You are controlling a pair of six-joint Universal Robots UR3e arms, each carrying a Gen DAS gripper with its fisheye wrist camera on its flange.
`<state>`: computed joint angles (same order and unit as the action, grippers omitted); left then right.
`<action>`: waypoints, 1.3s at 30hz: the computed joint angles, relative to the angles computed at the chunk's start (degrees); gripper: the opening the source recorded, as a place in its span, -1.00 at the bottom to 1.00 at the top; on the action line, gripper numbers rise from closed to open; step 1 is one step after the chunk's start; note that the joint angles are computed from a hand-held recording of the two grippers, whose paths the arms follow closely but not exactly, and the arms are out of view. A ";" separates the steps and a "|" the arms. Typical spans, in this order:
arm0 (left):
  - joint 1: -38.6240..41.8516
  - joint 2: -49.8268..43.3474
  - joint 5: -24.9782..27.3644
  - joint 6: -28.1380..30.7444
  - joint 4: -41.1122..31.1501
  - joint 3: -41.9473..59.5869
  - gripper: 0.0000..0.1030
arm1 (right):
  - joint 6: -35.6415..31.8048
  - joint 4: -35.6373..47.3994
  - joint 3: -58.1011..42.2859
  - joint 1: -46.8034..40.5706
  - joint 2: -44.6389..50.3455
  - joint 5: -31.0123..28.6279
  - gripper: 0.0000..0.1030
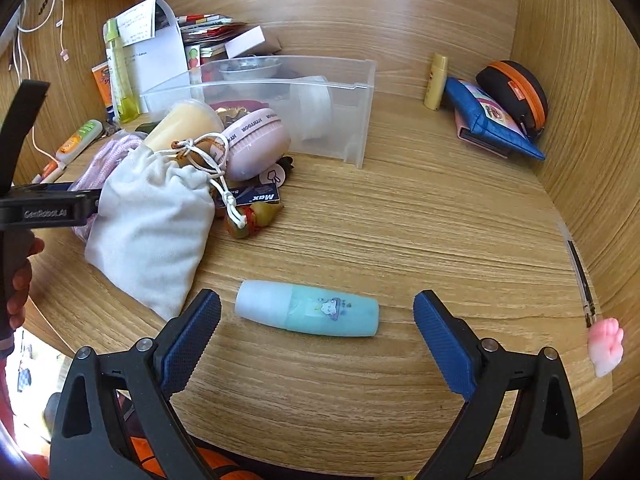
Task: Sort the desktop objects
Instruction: 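Grasp the bagged pink rope with the left tool while the right tool grasps the mint-green tube, then carry the pink rope bag and the mint-green tube over the clear box with both tools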
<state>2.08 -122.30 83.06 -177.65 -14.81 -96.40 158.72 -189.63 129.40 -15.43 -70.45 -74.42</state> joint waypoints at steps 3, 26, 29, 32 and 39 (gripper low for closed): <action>-0.03 -1.03 -0.26 0.24 -0.51 1.60 0.98 | 0.02 0.07 0.03 -0.34 0.57 0.76 0.76; 3.17 1.55 -2.67 0.99 10.11 -6.62 0.28 | -0.42 1.63 0.36 -5.82 -0.70 9.20 0.38; 3.90 2.59 -3.68 0.25 11.25 -8.44 0.26 | -0.41 2.46 -0.05 -6.39 -1.58 10.24 0.38; 4.33 4.30 -4.28 0.01 12.46 -10.32 0.25 | -0.38 3.87 -0.73 -7.32 -2.35 11.74 0.38; 4.71 8.63 -5.67 -0.38 14.32 -13.23 0.25 | -0.20 5.68 -2.89 -8.19 -2.89 13.63 0.38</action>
<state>6.80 -113.67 77.39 -178.03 -0.49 -109.63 158.52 -183.96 126.50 -23.62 -73.34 -60.78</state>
